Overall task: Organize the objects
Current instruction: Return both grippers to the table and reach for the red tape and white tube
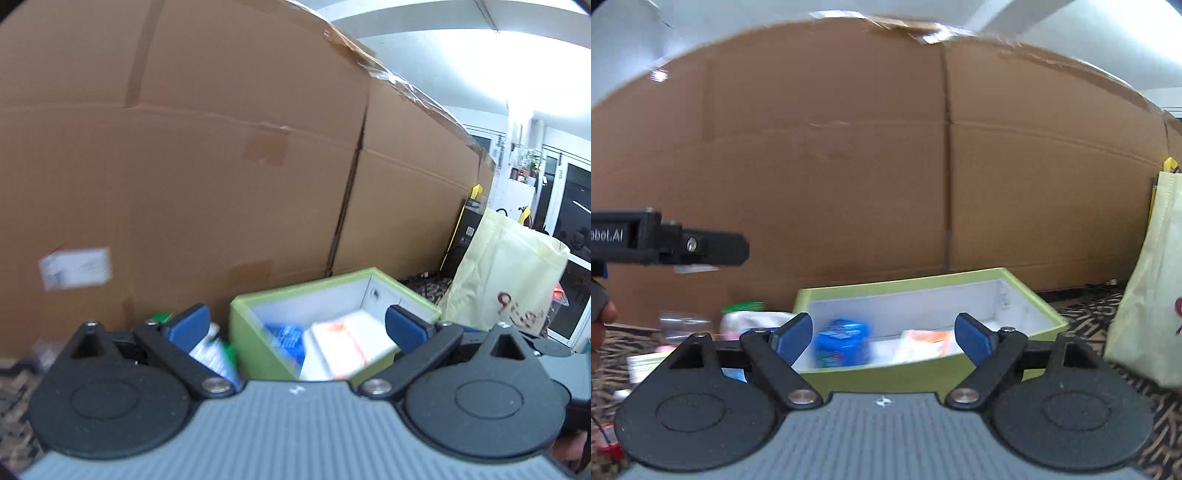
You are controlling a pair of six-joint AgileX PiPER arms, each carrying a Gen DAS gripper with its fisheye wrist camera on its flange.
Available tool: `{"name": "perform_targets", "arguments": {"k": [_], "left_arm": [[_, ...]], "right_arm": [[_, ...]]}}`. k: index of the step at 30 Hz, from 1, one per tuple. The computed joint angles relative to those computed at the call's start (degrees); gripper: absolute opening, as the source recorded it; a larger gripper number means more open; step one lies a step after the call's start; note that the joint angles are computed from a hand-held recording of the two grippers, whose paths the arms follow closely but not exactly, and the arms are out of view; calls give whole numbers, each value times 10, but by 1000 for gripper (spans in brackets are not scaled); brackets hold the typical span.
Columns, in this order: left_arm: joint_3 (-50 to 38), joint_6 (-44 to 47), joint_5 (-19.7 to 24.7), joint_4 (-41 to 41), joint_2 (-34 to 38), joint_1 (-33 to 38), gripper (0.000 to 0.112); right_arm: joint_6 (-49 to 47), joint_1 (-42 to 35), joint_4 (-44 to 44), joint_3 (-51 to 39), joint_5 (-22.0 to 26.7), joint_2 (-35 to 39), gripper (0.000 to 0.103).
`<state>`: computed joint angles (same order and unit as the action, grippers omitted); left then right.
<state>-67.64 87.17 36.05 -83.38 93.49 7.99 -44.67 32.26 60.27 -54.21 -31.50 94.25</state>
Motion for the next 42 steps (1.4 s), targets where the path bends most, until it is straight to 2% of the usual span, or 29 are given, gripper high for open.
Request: {"name": "perform_targets", "arguments": {"k": [3, 7, 11, 14, 17, 19, 22, 24, 26, 27, 29, 32, 34, 36, 37, 40, 42], "left_arm": [[88, 37, 23, -16, -56, 61, 103], [170, 60, 40, 4, -108, 168, 103], [218, 116, 35, 23, -112, 237, 103], [225, 113, 41, 59, -94, 268, 103], [228, 136, 53, 65, -71, 291, 103], [231, 157, 47, 54, -60, 295, 103], [219, 167, 44, 57, -42, 287, 103], [210, 174, 47, 63, -31, 284, 102], [200, 177, 49, 67, -19, 277, 96], [199, 179, 49, 68, -16, 273, 94], [196, 187, 47, 68, -10, 264, 90], [191, 178, 41, 81, -3, 252, 77], [188, 162, 38, 98, 0, 246, 58], [202, 188, 15, 81, -8, 241, 47], [205, 196, 13, 81, -11, 243, 46], [188, 140, 79, 145, -10, 274, 46], [198, 139, 113, 175, -24, 291, 46]], "right_arm": [[39, 51, -23, 32, -33, 0, 87], [13, 111, -2, 36, -51, 24, 87], [-3, 134, -17, 25, -19, 49, 84], [-11, 143, -39, -5, 7, 91, 76], [-66, 141, -5, -61, 42, 136, 65], [-85, 134, 11, -88, 68, 155, 59], [-119, 123, 36, -127, 95, 183, 58], [-142, 127, 48, -137, 84, 193, 58], [-176, 131, 82, -145, 89, 192, 47], [-200, 129, 108, -149, 105, 189, 37], [-220, 126, 130, -149, 128, 185, 35], [-250, 137, 152, -149, 116, 188, 33], [-269, 145, 174, -144, 111, 180, 32], [-283, 154, 209, -132, 106, 164, 32], [-276, 159, 213, -119, 105, 153, 32], [-237, 181, 217, -65, 99, 112, 32], [-267, 202, 278, -34, 87, 88, 32]]}}
